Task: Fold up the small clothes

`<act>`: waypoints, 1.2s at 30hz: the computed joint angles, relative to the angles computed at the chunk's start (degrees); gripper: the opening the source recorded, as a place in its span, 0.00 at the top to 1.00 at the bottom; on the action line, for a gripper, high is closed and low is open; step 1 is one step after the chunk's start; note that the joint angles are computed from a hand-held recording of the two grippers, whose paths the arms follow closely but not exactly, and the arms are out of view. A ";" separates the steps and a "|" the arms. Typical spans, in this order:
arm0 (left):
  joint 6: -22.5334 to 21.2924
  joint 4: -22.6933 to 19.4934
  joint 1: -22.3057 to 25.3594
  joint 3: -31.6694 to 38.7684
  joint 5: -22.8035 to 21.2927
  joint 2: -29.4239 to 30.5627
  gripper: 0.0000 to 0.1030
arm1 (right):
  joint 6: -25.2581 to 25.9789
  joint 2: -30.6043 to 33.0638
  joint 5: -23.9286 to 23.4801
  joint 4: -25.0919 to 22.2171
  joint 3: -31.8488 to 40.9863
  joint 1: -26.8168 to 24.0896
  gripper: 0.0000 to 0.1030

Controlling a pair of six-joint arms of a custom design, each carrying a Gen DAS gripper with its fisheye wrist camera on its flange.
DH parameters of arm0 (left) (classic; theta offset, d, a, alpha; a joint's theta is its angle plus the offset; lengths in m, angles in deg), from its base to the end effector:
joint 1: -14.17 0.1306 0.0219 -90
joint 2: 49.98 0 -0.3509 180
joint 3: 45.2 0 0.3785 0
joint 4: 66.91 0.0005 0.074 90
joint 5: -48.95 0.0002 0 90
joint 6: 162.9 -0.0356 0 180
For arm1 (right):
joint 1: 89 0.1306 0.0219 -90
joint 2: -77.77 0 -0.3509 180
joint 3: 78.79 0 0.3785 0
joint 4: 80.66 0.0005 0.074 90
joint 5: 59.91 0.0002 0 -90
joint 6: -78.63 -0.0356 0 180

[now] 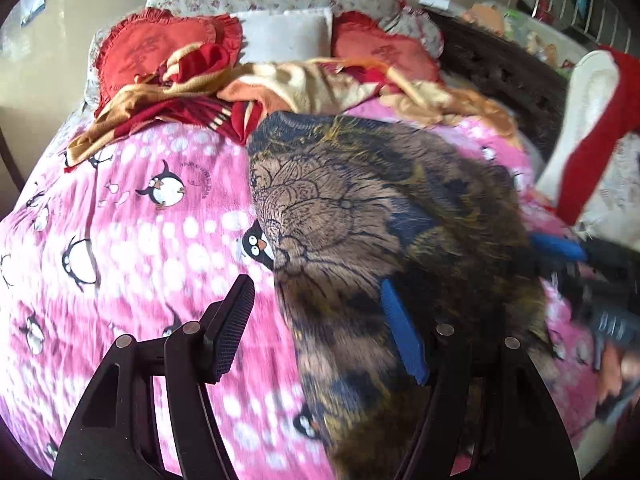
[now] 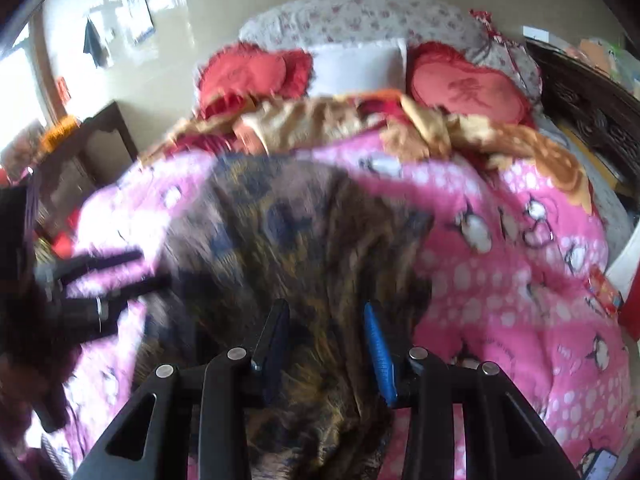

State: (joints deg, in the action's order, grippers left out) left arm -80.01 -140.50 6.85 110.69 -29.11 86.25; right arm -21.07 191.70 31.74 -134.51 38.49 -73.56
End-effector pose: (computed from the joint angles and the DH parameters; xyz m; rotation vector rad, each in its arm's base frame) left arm 0.6890 -0.0964 0.4126 0.3985 2.4702 -0.2630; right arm 0.5900 0.1614 0.3888 -0.1104 2.4557 0.1575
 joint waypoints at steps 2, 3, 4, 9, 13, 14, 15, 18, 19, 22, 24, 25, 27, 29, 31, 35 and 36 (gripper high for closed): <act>-0.90 -2.80 -0.54 3.41 -1.43 2.82 0.36 | -0.76 0.92 4.30 -1.43 -1.01 -0.01 0.64; -0.77 -2.21 -0.70 2.29 -1.97 2.39 0.36 | -1.30 1.08 4.05 -0.88 -1.84 -0.49 0.64; -0.72 -0.78 -0.78 0.29 -2.25 1.46 0.36 | -3.33 0.56 1.26 0.53 -3.39 -1.49 0.64; -1.32 3.16 -1.28 -5.29 -4.07 -1.79 0.35 | -4.35 -2.36 2.14 0.74 -4.70 -1.03 0.64; -1.46 2.93 -1.27 -5.22 -4.15 -1.85 0.35 | -3.81 -6.21 -0.67 0.86 -7.56 0.34 0.64; -1.45 2.97 -1.24 -5.28 -4.11 -1.87 0.35 | -3.52 -6.94 -1.54 0.72 -8.42 0.66 0.64; -1.33 3.00 -1.24 -4.94 -4.11 -1.60 0.35 | -3.41 -7.59 -2.01 0.57 -9.42 1.05 0.64; -0.72 3.82 -1.49 -6.29 -4.59 -2.34 0.35 | -2.82 -7.72 0.13 -0.84 -11.59 2.02 0.64; -0.69 3.89 -1.56 -6.48 -4.75 -2.48 0.35 | -2.77 -7.12 2.87 -1.96 -12.32 2.13 0.64; -1.49 3.96 -1.65 -7.43 -5.23 -3.26 0.35 | -4.44 -8.06 3.99 -0.94 -15.31 1.52 0.63; -1.83 4.09 -1.58 -8.25 -5.25 -3.93 0.35 | -6.24 -9.18 3.35 -0.69 -15.76 1.34 0.63; -1.68 3.94 -1.48 -8.52 -5.16 -4.20 0.35 | -6.04 -9.36 3.61 -0.54 -15.60 1.43 0.63; -0.80 2.65 -1.13 -8.04 -4.29 -4.23 0.35 | -6.58 -10.32 3.95 0.97 -15.72 1.36 0.59; 0.02 2.03 -0.65 -8.29 -2.56 -4.61 0.35 | -9.26 -11.28 1.70 4.42 -16.76 0.25 0.47; 0.84 1.45 0.07 -8.81 0.03 -5.08 0.35 | -12.29 -11.35 -0.51 6.79 -17.22 -0.81 0.32; 3.15 -0.20 1.90 -8.64 7.61 -4.94 0.35 | -13.55 -8.23 -3.81 7.74 -14.49 -2.51 0.27; 3.32 -0.35 2.17 -8.71 8.86 -4.90 0.35 | -13.40 -7.17 -4.39 7.64 -13.56 -2.81 0.27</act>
